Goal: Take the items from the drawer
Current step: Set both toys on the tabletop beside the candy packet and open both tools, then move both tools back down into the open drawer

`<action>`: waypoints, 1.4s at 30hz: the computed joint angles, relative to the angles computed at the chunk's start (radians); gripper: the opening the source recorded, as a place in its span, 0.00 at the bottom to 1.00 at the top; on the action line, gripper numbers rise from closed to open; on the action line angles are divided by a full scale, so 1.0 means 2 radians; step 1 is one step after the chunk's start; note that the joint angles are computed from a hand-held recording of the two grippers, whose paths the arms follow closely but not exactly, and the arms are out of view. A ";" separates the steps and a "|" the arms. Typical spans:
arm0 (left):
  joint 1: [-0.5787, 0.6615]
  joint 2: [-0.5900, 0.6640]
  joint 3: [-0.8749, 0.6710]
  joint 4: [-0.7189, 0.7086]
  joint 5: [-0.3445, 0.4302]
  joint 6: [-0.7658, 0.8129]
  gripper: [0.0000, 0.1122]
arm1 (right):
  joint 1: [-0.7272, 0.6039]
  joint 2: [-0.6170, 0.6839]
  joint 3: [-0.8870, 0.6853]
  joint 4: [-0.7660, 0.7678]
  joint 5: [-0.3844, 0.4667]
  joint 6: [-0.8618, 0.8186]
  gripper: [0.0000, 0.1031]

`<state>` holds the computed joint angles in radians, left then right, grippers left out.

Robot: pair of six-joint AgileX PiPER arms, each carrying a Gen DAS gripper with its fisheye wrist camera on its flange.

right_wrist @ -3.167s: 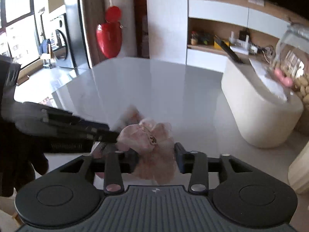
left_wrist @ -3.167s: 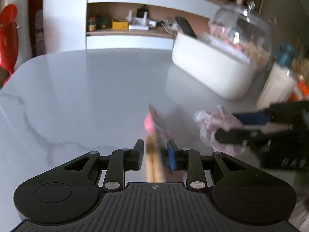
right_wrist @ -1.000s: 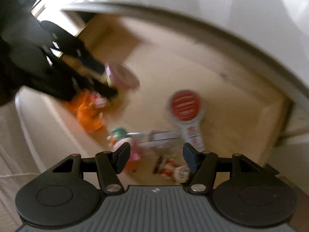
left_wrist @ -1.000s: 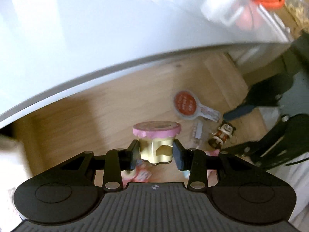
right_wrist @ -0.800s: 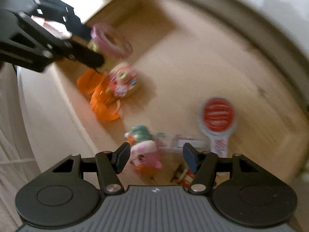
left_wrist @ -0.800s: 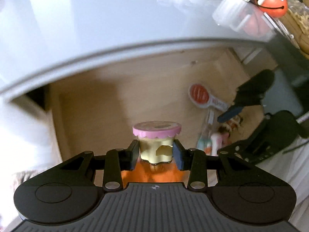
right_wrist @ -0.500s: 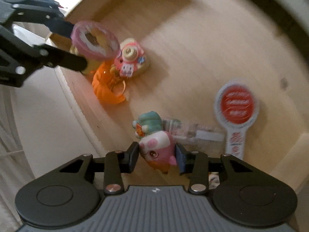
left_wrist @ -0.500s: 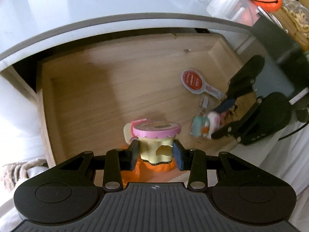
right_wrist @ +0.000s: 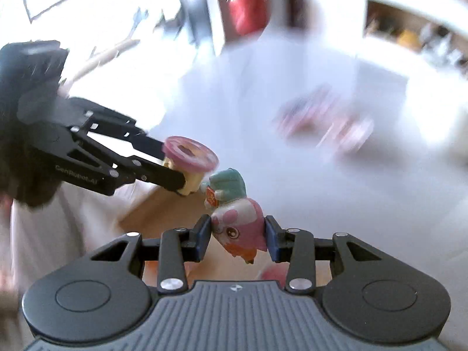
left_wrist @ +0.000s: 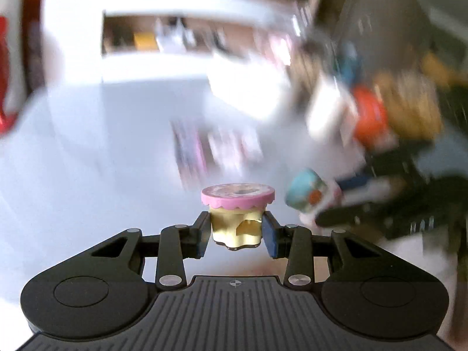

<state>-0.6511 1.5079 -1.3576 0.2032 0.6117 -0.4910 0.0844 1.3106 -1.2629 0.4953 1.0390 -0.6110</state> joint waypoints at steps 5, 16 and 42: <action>0.064 0.118 -0.111 0.029 -0.017 -0.052 0.37 | 0.003 0.071 -0.074 -0.034 -0.100 0.082 0.38; 0.069 0.248 -0.185 0.099 0.025 -0.092 0.37 | 0.009 0.242 -0.136 -0.044 -0.146 0.171 0.36; -0.017 0.032 0.036 0.086 0.003 -0.112 0.36 | -0.054 -0.002 0.115 0.062 -0.121 -0.020 0.58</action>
